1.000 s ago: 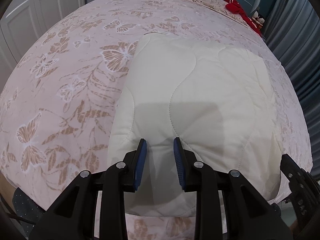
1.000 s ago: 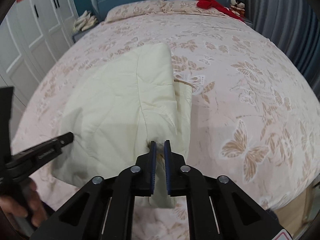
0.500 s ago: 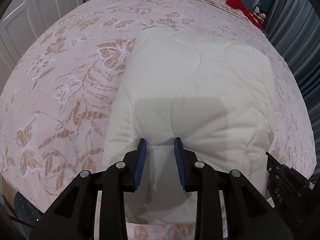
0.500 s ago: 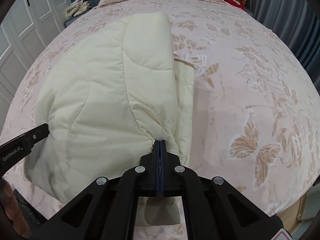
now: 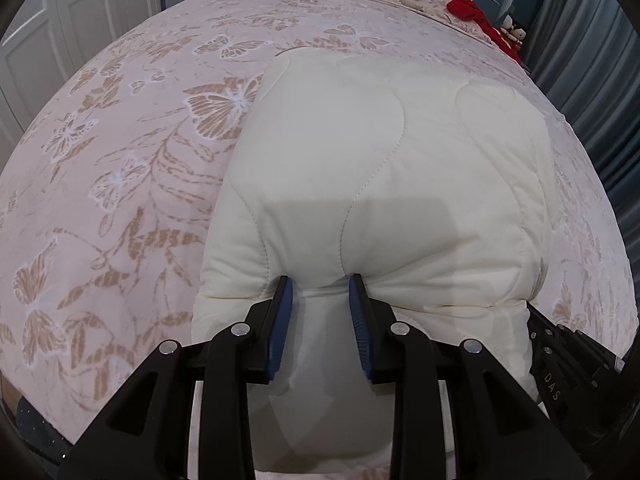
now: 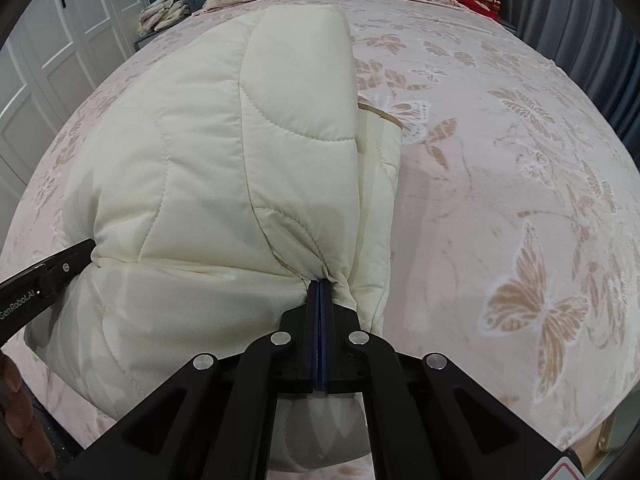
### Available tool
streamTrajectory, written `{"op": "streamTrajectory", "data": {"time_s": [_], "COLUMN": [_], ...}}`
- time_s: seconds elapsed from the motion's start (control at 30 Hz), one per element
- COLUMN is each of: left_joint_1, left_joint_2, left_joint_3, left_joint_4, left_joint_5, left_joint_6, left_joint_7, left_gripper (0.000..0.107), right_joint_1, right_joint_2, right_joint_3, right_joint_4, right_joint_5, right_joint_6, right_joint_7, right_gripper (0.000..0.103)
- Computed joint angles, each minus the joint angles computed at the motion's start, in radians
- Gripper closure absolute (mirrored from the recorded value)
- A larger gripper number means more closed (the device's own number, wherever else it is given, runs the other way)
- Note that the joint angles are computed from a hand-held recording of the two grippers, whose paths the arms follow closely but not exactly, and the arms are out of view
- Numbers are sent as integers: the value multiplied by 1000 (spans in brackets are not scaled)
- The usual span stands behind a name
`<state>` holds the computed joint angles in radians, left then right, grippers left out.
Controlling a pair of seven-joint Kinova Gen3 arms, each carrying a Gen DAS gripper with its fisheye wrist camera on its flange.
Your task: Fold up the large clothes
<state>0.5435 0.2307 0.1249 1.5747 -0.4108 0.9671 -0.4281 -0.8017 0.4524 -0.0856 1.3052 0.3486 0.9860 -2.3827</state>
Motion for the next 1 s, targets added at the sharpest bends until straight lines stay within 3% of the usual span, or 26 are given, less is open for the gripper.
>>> {"op": "streamTrajectory", "data": {"time_s": [0.33,0.43,0.5,0.53,0.57,0.67,0.73,0.83,0.93,0.97,1.0], "left_joint_1": [7,-40,-100,-102,-108,-221,-311,-422,-506,-496,-469], "left_joint_2": [-1,-56,-123,-152,-164,-180,-166,-143,-79,-64,-52], "left_joint_3": [-6,-2,2,-21,-34,-18,9,49,90,74,46], "left_joint_4": [14,29,62,75,75,63,50,51,42,35,26], "left_joint_5": [-30,43,109,120,131,241,322,444,559,576,578], "left_joint_6": [-27,-60,-106,-128,-136,-181,-218,-258,-284,-280,-278], "left_joint_7": [1,-59,-66,-49,-48,-122,-174,-256,-321,-336,-344], "left_gripper": [79,78,69,60,56,53,38,37,38,41,48], "right_joint_1": [73,123,112,81,55,90,98,84,114,129,134], "right_joint_2": [-21,-50,-83,-104,-122,-140,-109,-41,32,48,54], "right_joint_3": [-28,-55,-45,-18,3,-21,-19,0,-1,-6,-8], "right_joint_4": [56,36,29,32,37,14,-38,-122,-181,-193,-191], "right_joint_5": [-70,-137,-123,-96,-67,-77,-84,-65,-128,-155,-165], "right_joint_6": [-110,-83,-66,-67,-76,-137,-134,-110,-93,-93,-102], "right_joint_7": [93,172,153,119,80,34,27,10,15,23,25], "right_gripper": [103,103,93,78,66,56,54,54,56,75,85]}}
